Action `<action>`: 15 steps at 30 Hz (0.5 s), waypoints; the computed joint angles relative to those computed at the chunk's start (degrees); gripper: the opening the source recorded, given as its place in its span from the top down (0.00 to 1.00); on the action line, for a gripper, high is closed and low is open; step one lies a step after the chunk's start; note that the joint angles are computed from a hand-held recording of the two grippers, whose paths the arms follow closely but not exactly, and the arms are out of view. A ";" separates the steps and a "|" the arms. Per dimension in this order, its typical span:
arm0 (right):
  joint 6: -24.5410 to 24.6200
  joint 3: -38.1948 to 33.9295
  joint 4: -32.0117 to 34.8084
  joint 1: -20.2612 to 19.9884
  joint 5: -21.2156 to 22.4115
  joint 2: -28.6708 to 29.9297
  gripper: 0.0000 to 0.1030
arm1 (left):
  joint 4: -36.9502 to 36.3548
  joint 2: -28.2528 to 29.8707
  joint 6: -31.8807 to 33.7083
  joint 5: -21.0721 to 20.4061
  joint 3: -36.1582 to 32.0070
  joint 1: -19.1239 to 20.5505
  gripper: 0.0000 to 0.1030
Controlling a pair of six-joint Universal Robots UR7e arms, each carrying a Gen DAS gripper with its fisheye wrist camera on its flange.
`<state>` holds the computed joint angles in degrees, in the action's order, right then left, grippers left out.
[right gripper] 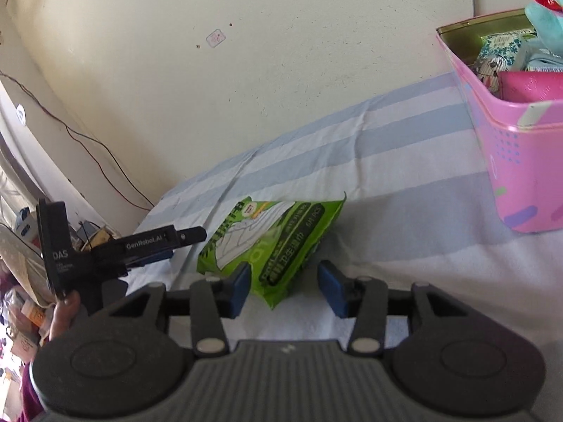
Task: Organize objects
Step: 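Close the right gripper on the edge of the green wipes pack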
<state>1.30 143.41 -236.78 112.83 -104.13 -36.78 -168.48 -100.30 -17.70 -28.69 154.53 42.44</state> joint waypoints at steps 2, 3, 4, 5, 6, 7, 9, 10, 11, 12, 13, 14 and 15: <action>-0.06 0.07 0.12 -0.05 0.18 -0.10 0.55 | -0.37 0.03 0.19 -0.14 0.07 -0.09 0.18; -0.13 0.04 0.23 -0.13 0.29 -0.14 0.55 | -0.35 -0.12 0.24 -0.09 0.14 -0.18 0.18; -0.14 -0.03 0.31 -0.22 0.43 -0.14 0.55 | 0.09 -0.33 -0.12 0.05 0.22 -0.48 0.18; -0.09 -0.07 0.32 -0.34 0.62 -0.14 0.55 | -0.87 -0.06 0.55 -0.17 0.18 -0.20 0.18; -0.32 0.22 -0.16 -0.83 1.18 -0.02 0.55 | -1.23 -0.17 0.71 -0.36 0.27 -0.28 0.18; -0.33 0.23 -0.31 -1.03 1.43 0.04 0.55 | -2.13 -0.25 1.21 -0.74 0.42 -0.37 0.18; -0.34 0.15 -0.61 -1.20 1.61 0.25 0.55 | -5.56 0.11 3.17 -1.84 0.77 -0.32 0.12; -0.35 0.02 -0.61 -1.23 1.61 0.33 0.54 | -7.92 0.38 4.32 -2.73 1.03 -0.31 0.08; -0.36 -0.11 -0.59 -1.23 1.59 0.40 0.54 | -10.34 0.55 5.51 -4.29 1.23 -0.10 0.08; -0.50 -0.23 -0.63 -1.31 1.66 0.51 0.55 | -12.44 0.67 6.62 -6.46 1.25 0.38 0.08; -0.54 -0.36 -0.61 -1.27 1.62 0.61 0.55 | -13.98 0.58 7.54 -8.80 1.22 1.01 0.08; -0.57 -0.50 -0.57 -1.24 1.58 0.70 0.55 | -15.28 0.88 8.28 -10.90 1.14 1.65 0.08; -0.54 -0.59 -0.52 -1.22 1.57 0.73 0.55 | -16.23 1.57 8.89 -12.42 0.95 2.28 0.08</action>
<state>0.76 142.82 -237.29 111.61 -102.56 -36.04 -184.71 -98.73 -8.81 -41.11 155.48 44.72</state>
